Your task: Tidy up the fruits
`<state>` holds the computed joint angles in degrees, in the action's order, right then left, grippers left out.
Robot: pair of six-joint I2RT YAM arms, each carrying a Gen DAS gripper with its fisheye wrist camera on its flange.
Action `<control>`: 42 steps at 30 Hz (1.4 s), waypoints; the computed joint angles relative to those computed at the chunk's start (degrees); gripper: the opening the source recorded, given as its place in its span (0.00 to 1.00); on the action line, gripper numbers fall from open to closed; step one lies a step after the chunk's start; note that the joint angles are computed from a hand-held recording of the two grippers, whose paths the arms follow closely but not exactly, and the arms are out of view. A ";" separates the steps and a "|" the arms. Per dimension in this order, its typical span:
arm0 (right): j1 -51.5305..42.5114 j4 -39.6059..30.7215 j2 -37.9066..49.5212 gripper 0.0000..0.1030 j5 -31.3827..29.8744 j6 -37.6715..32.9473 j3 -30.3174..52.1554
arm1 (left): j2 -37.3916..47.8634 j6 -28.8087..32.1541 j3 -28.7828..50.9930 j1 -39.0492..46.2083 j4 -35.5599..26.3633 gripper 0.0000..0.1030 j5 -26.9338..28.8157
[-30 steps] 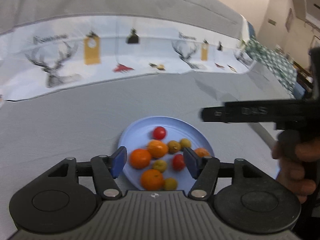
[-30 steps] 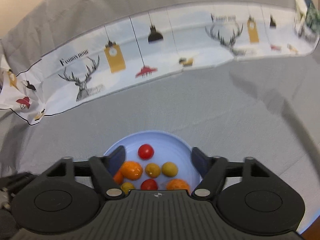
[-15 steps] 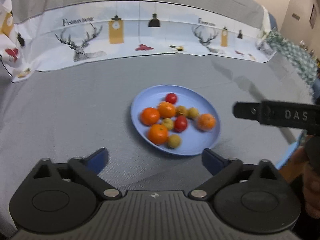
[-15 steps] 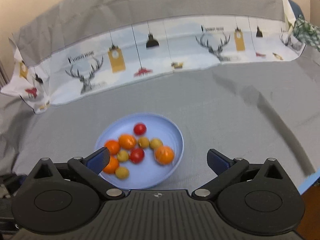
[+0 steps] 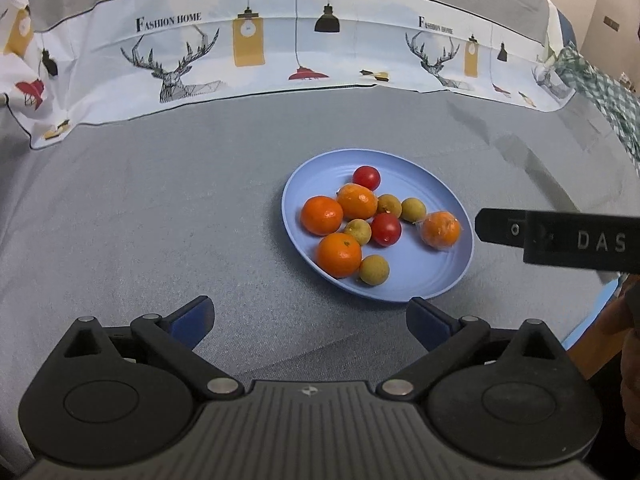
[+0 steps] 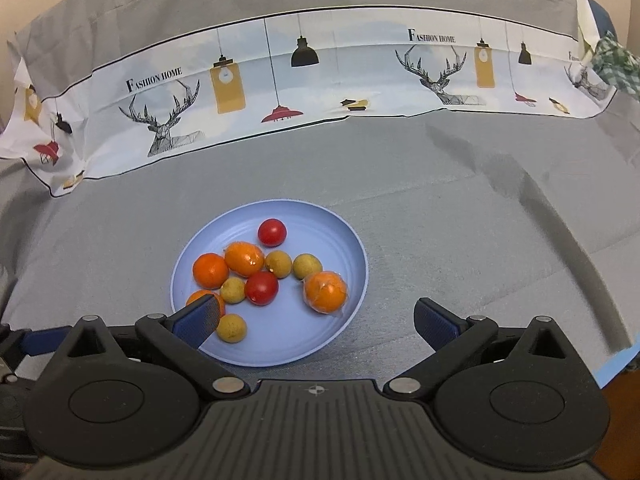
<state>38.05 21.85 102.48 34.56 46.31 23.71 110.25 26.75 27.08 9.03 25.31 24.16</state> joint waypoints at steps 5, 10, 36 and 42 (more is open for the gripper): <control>-0.08 -0.59 0.24 0.99 -0.11 0.07 0.32 | 0.26 -1.13 0.83 -0.20 -1.14 0.99 -0.19; 0.08 -0.68 0.70 0.99 -0.14 -0.51 0.61 | 0.15 -1.08 0.45 -0.70 -0.26 0.99 -0.60; 0.94 -1.42 2.45 0.99 0.45 -2.16 2.29 | 0.15 -0.73 -0.52 -1.31 1.10 0.99 -0.26; 0.98 -1.47 2.46 0.99 0.44 -2.47 2.34 | 0.10 -0.65 -0.55 -1.41 1.21 0.99 -0.33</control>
